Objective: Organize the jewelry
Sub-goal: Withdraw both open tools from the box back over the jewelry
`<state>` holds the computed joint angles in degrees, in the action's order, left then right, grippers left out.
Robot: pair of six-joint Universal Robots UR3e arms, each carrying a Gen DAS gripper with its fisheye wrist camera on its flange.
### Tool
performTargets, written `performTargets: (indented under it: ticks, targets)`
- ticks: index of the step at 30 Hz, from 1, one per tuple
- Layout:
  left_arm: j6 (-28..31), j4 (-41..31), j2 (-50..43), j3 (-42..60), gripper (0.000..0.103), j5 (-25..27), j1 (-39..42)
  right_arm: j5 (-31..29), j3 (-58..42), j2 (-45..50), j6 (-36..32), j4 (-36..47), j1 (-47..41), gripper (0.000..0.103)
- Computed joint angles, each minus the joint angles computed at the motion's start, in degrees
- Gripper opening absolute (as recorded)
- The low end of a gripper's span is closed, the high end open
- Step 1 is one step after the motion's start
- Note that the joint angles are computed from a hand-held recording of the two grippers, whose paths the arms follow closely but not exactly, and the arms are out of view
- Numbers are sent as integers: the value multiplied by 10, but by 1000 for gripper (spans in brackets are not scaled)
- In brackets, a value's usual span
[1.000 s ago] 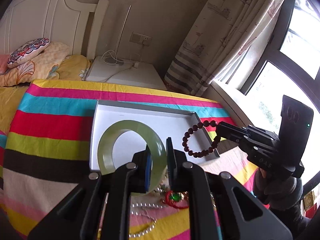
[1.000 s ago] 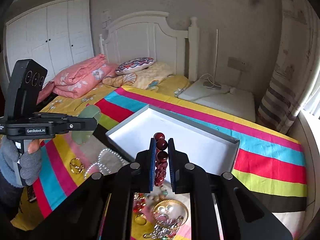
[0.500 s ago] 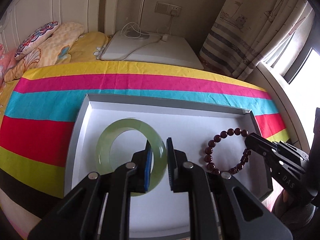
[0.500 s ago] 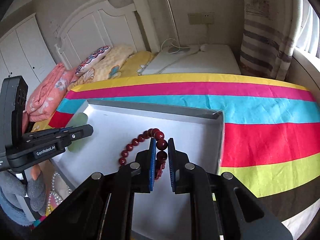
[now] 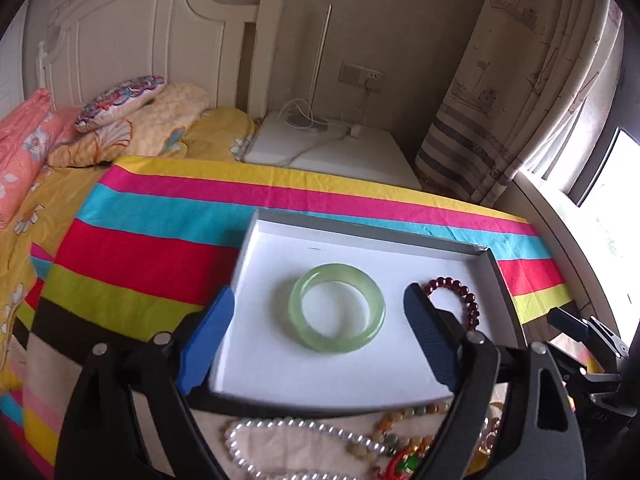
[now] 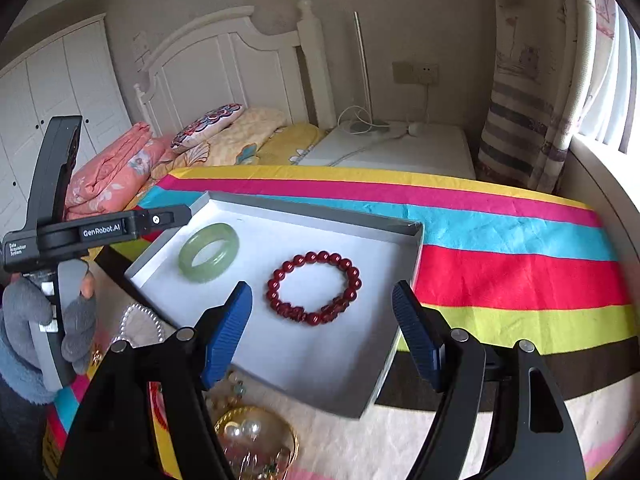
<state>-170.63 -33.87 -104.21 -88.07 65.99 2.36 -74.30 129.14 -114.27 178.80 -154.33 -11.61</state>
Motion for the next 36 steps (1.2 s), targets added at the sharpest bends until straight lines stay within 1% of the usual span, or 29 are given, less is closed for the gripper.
performTargets:
  ticks: [2,4,5,7,10,12,13,14,15,16,19,20,22,25,27,30,35,36]
  targets:
    - [6,48,77,-107,96,-11,35,13,46,-69,-2,24,-15,71]
    - [22,74,148,-205,99,-37,80,42,93,-144,-8,56,-44,71]
    - [32,73,173,-239,99,-47,97,65,115,-190,-18,85,-68,71]
    - [65,54,226,-308,99,-72,144,90,144,-260,-29,144,-94,71]
    - [98,44,285,-392,99,-84,187,94,158,-309,-44,201,-106,71]
    - [120,35,320,-437,99,-95,210,100,160,-336,-54,227,-114,71]
    - [129,24,341,-451,99,-107,225,93,155,-337,-52,234,-107,69]
    - [137,22,366,-469,99,-123,241,73,154,-318,-40,213,-88,68]
    - [147,19,390,-486,100,-139,255,47,152,-295,-24,190,-61,63]
    - [153,22,397,-494,100,-143,255,34,153,-284,-17,178,-47,56]
    - [158,10,370,-473,100,-131,232,11,154,-255,-5,155,-17,43]
    - [156,9,365,-468,100,-128,229,-6,150,-235,4,139,-1,41]
    - [157,3,363,-465,100,-137,232,-28,142,-202,18,119,22,35]
    - [159,-1,365,-467,100,-144,237,-36,119,-147,30,106,39,28]
    - [157,-1,361,-465,100,-143,234,-68,95,-98,46,91,74,25]
    - [159,-5,353,-460,100,-143,231,-142,38,-17,68,95,136,23]
    - [165,-11,350,-457,100,-146,230,-254,-43,62,33,141,230,22]
    - [166,-12,349,-456,100,-146,229,-265,-46,65,23,144,241,22]
